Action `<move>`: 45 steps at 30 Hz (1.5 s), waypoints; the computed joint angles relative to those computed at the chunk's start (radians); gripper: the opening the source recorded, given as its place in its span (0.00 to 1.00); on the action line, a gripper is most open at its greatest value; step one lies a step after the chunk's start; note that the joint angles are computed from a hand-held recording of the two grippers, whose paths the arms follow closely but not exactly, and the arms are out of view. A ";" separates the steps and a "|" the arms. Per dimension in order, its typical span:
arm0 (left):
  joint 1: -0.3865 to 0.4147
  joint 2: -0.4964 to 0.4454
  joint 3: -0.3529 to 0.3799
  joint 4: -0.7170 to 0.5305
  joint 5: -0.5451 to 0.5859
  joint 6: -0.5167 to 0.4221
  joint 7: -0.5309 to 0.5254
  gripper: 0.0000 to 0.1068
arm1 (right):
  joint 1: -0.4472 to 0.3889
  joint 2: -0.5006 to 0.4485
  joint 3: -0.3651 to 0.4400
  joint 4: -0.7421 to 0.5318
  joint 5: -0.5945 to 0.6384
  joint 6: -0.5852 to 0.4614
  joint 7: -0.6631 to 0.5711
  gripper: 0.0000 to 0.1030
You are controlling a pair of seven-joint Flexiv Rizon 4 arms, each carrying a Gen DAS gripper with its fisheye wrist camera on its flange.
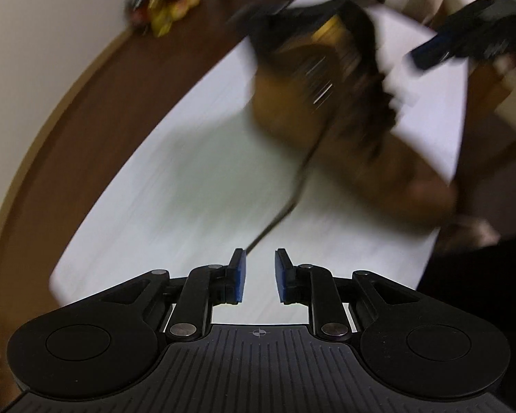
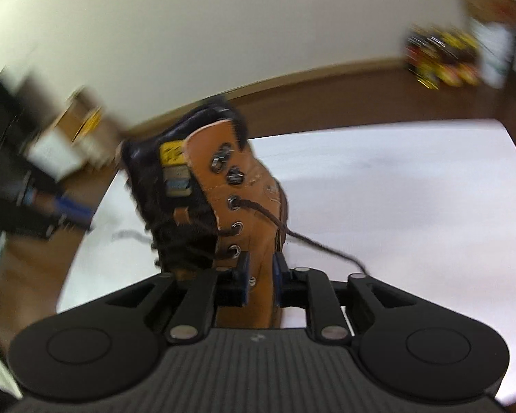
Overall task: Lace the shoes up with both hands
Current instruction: 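Pull the lace through the eyelet and lift it with the right tool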
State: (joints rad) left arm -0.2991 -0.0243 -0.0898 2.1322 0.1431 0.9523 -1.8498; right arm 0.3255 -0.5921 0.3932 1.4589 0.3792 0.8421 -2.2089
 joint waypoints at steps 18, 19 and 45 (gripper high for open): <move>-0.053 -0.141 0.040 -0.104 0.204 0.138 -0.012 0.19 | 0.020 -0.056 0.016 -0.052 -0.115 -0.022 -0.426 0.19; -0.052 -0.140 0.039 -0.098 0.198 0.144 -0.001 0.19 | 0.020 -0.059 0.023 -0.052 -0.117 -0.006 -0.464 0.19; -0.075 -0.108 0.029 -0.026 0.204 0.135 -0.146 0.02 | 0.027 -0.070 -0.003 0.036 -0.274 0.188 -0.403 0.20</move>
